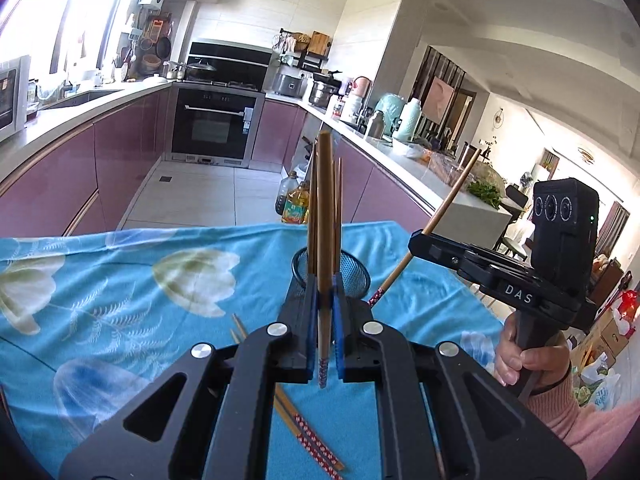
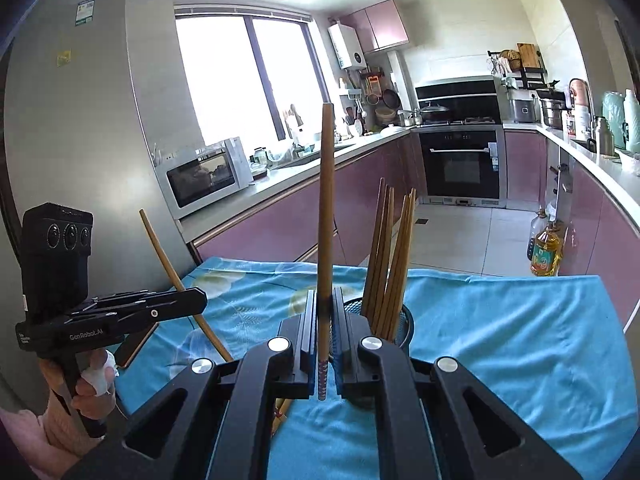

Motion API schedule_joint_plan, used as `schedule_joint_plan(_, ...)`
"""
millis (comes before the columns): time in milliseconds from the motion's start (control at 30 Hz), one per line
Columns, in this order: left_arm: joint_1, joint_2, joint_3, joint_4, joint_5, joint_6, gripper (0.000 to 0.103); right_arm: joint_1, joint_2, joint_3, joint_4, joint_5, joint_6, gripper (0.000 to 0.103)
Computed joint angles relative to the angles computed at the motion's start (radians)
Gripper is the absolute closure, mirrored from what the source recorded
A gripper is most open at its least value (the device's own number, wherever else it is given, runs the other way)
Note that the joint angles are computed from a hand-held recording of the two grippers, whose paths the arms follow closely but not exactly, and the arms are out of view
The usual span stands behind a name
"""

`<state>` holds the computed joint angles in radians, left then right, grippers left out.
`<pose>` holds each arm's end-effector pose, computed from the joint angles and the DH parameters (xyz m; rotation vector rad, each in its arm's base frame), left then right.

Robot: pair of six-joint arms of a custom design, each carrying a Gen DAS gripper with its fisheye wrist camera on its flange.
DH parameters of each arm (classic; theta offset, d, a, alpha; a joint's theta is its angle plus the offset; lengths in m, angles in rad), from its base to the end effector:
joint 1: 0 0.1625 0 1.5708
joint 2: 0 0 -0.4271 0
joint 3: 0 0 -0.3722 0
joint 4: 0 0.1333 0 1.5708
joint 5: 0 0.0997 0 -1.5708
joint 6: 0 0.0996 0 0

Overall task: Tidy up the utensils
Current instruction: 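Lift both chopsticks upright and carry them over the mesh cup, then insert both chopsticks into the mesh cup and open both grippers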

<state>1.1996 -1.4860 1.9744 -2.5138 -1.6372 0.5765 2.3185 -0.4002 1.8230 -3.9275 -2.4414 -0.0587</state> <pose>-0.0626 -0.5101 0.3679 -1.4087 -2.6957 0.7101 0.4221 -0.3711 0.0028 0.3964 -2.2699 1.4169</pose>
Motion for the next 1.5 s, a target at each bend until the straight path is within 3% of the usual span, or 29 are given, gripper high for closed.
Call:
schedule_joint_plan(533,-0.095,0.066,-0.056,-0.104,-0.001,-0.009,0.096,-0.002,-0.032,-0.052,-0.035,-0.012,-0.114,0.097)
schedule_joint_plan(800,-0.127,0.091,-0.048,-0.150,0.023,-0.018,0.096,-0.022,-0.037,-0.062,-0.034,-0.002,-0.120,0.097)
schedule_joint_plan(1100,-0.136,0.136,-0.042,-0.178,0.084,-0.010,0.096,-0.058,-0.028,-0.063,0.018,-0.003,-0.067,0.097)
schedule_joint_plan(1500,-0.146,0.205,-0.051,-0.111,0.194,0.067,0.096,-0.103,-0.046,-0.025,0.161,0.019,0.061,0.097)
